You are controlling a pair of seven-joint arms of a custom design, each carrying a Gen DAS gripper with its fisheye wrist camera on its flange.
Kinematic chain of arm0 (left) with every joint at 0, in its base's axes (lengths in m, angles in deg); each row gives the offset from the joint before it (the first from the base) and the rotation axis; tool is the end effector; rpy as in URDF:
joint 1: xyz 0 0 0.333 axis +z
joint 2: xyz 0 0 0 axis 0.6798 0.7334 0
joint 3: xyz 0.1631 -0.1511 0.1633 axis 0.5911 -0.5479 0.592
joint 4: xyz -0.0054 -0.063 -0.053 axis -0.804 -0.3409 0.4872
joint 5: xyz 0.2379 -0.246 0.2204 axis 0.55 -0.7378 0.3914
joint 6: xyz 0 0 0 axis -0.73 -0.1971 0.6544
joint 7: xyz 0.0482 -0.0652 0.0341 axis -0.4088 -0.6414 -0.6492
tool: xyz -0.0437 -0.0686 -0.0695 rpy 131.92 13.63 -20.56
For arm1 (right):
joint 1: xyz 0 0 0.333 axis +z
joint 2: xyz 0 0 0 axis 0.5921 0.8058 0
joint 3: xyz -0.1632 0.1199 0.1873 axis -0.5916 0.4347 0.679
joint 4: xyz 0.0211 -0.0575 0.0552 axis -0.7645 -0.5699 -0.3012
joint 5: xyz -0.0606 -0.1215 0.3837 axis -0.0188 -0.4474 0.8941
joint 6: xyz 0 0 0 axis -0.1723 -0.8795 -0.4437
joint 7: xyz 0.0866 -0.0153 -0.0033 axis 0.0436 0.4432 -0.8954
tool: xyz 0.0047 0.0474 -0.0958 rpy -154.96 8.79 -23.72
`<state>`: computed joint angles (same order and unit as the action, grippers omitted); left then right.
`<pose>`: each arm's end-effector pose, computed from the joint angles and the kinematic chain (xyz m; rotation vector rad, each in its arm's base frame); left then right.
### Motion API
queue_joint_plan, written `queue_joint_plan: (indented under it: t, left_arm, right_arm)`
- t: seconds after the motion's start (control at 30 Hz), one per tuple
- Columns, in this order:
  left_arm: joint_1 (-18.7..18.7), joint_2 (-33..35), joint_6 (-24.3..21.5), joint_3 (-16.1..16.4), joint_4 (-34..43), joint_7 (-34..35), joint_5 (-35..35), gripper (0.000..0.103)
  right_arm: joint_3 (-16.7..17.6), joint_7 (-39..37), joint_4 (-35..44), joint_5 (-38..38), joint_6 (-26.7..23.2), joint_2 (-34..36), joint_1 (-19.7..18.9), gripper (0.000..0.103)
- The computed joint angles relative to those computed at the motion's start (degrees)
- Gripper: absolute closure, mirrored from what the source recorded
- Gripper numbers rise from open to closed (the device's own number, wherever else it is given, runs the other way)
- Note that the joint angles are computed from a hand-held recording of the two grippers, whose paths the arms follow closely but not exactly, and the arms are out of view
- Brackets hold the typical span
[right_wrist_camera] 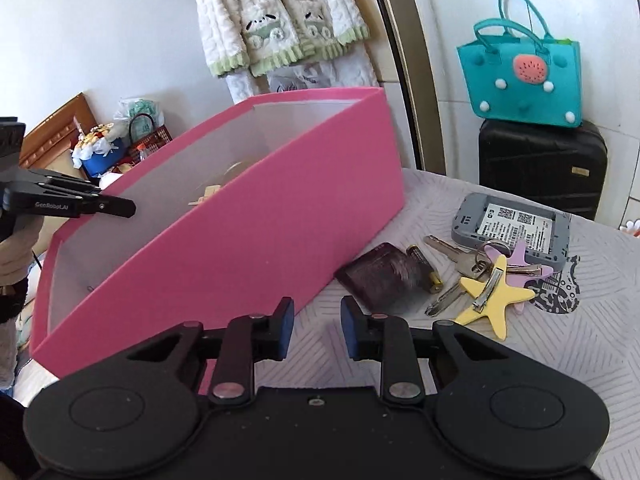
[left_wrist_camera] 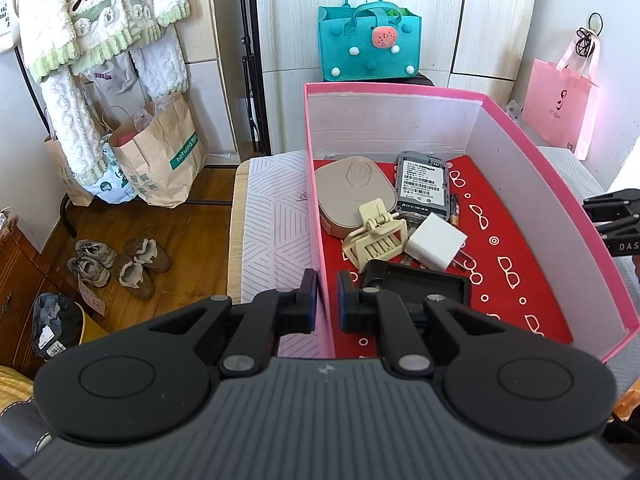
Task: Organize rigid objects
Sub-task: 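Grasp the black phone battery on the table with the right gripper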
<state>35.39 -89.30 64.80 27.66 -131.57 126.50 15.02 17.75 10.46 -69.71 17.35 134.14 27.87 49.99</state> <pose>0.4250 -0.1341 0.5089 -1.7065 1.9078 -0.7609 0.4991 0.0717 0.4595 -1.9987 1.0271 -0.0656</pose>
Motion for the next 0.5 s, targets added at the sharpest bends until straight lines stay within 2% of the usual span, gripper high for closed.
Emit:
queue_joint_plan:
  t: [0.1, 0.17, 0.23, 0.33, 0.43, 0.47, 0.5]
  left_arm:
    - [-0.1, -0.2, -0.2, 0.3, 0.1, 0.2, -0.2, 0.093]
    - [-0.2, -0.2, -0.1, 0.4, 0.1, 0.4, -0.3, 0.093]
    - [-0.2, -0.4, -0.3, 0.4, 0.0, 0.5, -0.3, 0.093]
    - [-0.2, -0.4, -0.2, 0.4, 0.0, 0.5, -0.4, 0.093]
    - [0.0, -0.6, -0.2, 0.2, -0.1, 0.5, -0.1, 0.093]
    - [0.1, -0.7, -0.1, 0.0, -0.2, 0.3, 0.0, 0.093]
    - [0.2, -0.8, 0.0, -0.3, -0.4, 0.0, 0.2, 0.093]
  right_arm:
    - [-0.5, -1.7, -0.4, 1.2, 0.2, -0.4, -0.1, 0.072]
    - [0.1, -3.9, -1.4, 1.0, 3.2, -1.4, 0.0, 0.069]
    - [0.6, -7.0, -2.0, -0.4, 6.1, -1.9, 0.5, 0.061]
    - [0.9, -14.1, -2.6, -2.7, 11.4, -1.4, 2.0, 0.056]
    - [0.4, -18.4, -1.2, -3.5, 13.6, 0.9, 3.3, 0.042]
    - [0.1, -20.2, -0.5, -2.9, 13.9, 1.6, 3.7, 0.033]
    - [-0.3, -21.8, 0.1, -2.2, 13.2, 2.2, 4.0, 0.031]
